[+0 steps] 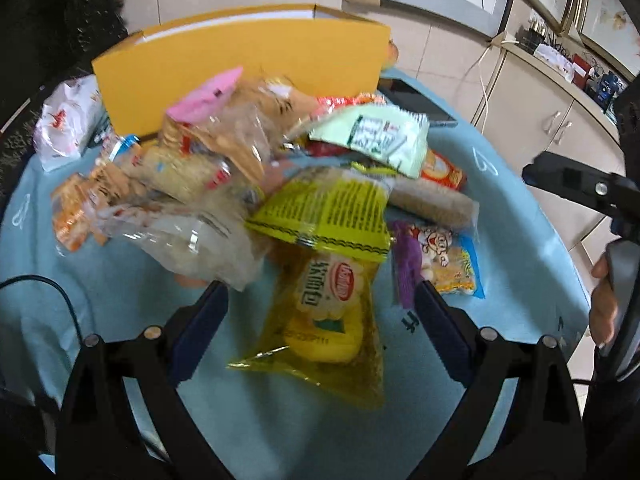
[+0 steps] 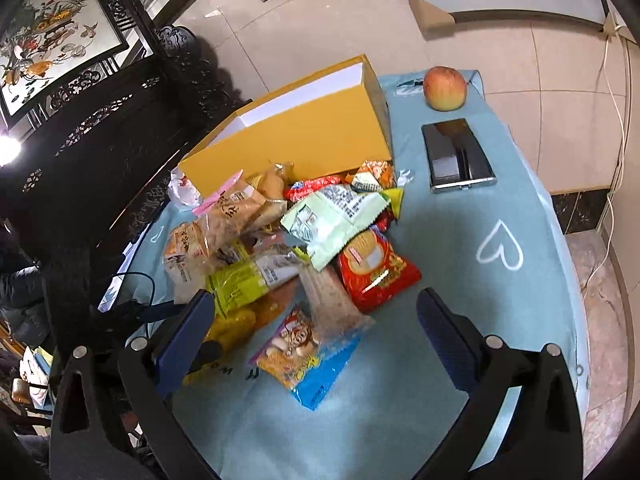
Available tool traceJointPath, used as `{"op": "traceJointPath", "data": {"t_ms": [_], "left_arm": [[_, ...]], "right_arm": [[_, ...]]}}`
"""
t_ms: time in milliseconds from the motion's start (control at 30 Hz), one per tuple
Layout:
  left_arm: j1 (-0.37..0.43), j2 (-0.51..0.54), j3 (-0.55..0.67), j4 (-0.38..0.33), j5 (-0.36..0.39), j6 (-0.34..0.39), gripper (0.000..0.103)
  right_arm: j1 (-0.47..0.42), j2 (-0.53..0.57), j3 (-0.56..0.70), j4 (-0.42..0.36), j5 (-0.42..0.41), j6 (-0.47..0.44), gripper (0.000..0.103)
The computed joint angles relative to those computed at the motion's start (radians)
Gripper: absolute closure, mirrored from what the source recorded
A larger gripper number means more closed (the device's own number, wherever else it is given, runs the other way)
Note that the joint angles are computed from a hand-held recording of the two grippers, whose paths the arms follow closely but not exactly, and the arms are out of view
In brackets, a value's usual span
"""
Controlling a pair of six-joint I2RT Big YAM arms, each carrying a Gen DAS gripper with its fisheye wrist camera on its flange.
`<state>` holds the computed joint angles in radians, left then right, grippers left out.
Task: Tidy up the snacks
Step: 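Grasp the yellow bread bag with the left tool while the right tool grasps the rice cracker bar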
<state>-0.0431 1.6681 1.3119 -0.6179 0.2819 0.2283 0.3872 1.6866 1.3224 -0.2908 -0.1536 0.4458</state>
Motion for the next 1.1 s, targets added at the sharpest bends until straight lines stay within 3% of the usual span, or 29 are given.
{"op": "traceJointPath", "data": {"t_ms": [67,133,167,300,467,667,733,833,900,967,1100], "left_arm": [[-0.008,0.024,0.014,-0.015,0.001,0.003,0.011],[-0.012,0.059,0.04,-0.033,0.003,-0.003,0.042],[-0.013,0.056,0.028,0.008,-0.01,-0.011,0.048],[0.005,0.064,0.051,-0.022,0.032,-0.031,0.062],[0.037,0.023,0.019,-0.012,0.055,-0.02,0.063],[0.066,-0.011,-0.011,-0.009,0.082,-0.002,0.063],[0.073,-0.013,-0.017,-0.009,0.091,0.005,0.063],[0.08,0.0,-0.015,-0.018,0.104,0.001,0.063],[0.08,0.007,-0.011,-0.021,0.11,-0.002,0.063],[0.08,0.015,-0.008,-0.024,0.112,-0.005,0.063],[0.076,0.028,0.002,-0.022,0.111,-0.008,0.061]], "right_arm": [[-0.001,-0.003,-0.008,0.005,-0.006,0.0,0.002],[0.001,-0.003,-0.01,-0.003,0.002,-0.004,0.002],[0.003,0.0,-0.007,-0.015,0.012,-0.009,0.002],[0.021,0.012,0.012,-0.079,0.046,-0.072,0.002],[0.045,0.028,0.023,-0.096,0.059,-0.153,0.002],[0.066,0.109,0.139,-0.176,0.13,-0.249,0.003],[0.068,0.138,0.182,-0.188,0.138,-0.3,0.012],[0.067,0.199,0.278,-0.28,0.116,-0.341,0.032],[0.068,0.239,0.332,-0.333,0.111,-0.368,0.04],[0.07,0.286,0.391,-0.39,0.132,-0.392,0.042],[0.086,0.32,0.438,-0.419,0.211,-0.436,0.042]]}}
